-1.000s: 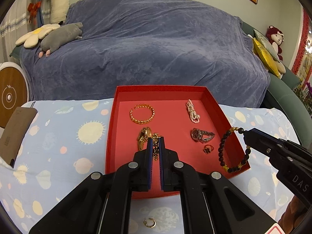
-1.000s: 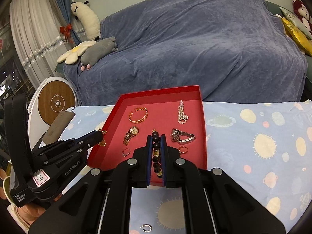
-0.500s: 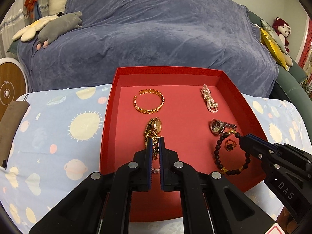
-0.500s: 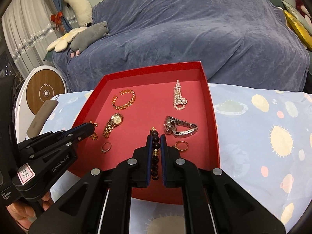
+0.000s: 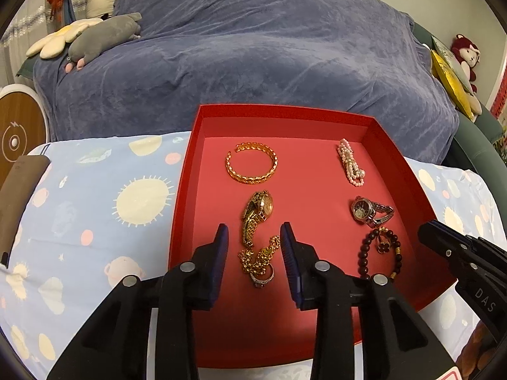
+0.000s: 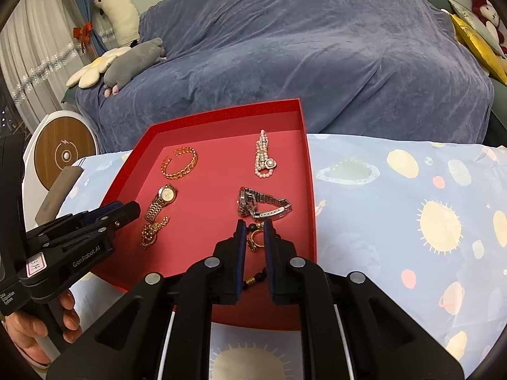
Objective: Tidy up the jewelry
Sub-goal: 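Withdraw both tools from the box toward the gold hoop earring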
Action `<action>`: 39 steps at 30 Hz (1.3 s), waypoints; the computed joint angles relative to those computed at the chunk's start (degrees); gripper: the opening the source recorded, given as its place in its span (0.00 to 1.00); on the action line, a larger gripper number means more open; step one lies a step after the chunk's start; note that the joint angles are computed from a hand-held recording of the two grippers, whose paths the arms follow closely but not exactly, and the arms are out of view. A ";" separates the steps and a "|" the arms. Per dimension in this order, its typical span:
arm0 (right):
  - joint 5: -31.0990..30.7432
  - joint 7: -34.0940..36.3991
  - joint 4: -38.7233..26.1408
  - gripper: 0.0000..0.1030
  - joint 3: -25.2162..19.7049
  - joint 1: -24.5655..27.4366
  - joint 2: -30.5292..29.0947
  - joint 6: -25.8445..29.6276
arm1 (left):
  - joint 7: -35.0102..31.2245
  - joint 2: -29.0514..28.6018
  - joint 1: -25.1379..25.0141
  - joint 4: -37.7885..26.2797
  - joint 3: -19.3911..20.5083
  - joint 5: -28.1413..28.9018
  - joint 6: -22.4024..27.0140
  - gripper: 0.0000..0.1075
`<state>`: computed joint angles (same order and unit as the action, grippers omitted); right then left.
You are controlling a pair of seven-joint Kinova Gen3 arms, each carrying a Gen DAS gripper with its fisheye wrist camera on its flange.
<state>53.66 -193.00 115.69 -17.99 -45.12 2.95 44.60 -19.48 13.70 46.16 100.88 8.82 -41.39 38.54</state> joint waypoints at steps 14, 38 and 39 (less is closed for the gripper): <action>-2.45 -1.56 -1.12 0.33 -9.27 -3.67 -7.30 14.71 | 5.41 -9.80 -3.20 4.52 5.18 0.35 4.20 0.34; -8.04 -13.39 3.08 0.43 -16.81 -11.85 -6.33 16.82 | 21.13 -15.56 0.11 12.33 18.47 -2.58 15.00 0.61; -7.99 -13.07 2.95 0.43 -16.41 -12.45 -5.61 16.56 | 21.00 -15.25 0.27 12.40 18.60 -2.63 15.33 0.61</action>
